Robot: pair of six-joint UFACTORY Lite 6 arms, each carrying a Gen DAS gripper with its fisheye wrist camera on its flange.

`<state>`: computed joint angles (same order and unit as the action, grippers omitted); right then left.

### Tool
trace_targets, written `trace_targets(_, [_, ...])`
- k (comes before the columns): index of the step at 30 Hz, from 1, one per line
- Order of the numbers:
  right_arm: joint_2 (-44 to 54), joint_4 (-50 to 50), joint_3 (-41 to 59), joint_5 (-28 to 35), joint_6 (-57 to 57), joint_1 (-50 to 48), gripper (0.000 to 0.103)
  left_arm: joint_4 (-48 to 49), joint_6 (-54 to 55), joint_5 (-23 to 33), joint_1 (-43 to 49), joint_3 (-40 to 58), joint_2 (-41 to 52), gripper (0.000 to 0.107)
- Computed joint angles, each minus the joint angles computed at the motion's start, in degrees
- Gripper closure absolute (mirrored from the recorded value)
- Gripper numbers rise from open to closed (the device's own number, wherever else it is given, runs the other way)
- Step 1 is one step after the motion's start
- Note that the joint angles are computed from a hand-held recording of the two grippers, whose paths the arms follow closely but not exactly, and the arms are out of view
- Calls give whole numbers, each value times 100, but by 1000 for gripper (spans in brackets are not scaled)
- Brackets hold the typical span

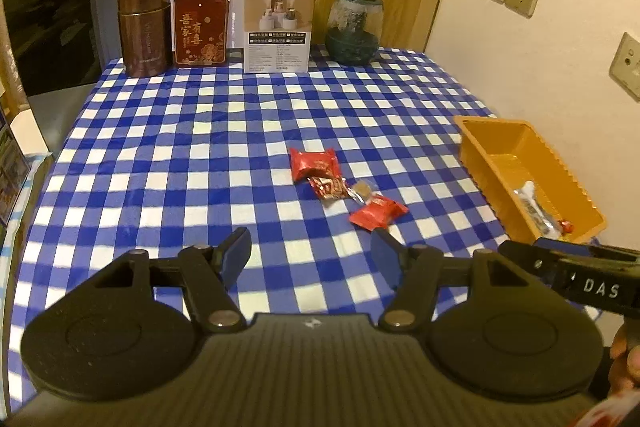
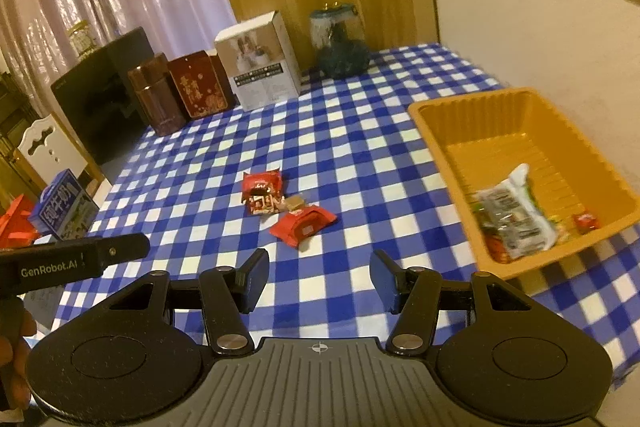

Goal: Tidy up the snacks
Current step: 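Move both open tools back over the remaining red snacks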

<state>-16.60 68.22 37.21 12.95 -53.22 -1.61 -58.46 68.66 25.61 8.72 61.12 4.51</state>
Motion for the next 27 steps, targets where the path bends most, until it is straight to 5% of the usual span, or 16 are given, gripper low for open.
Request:
trace_targets(12, [2632,5265,1384,-304,-4670,571,47,-635,839,-254,-11,1678,2223,44])
trace_targets(27, [4851,7646,3276,-313,-6643,852,47,-413,506,-5,-20,3791,4357,44])
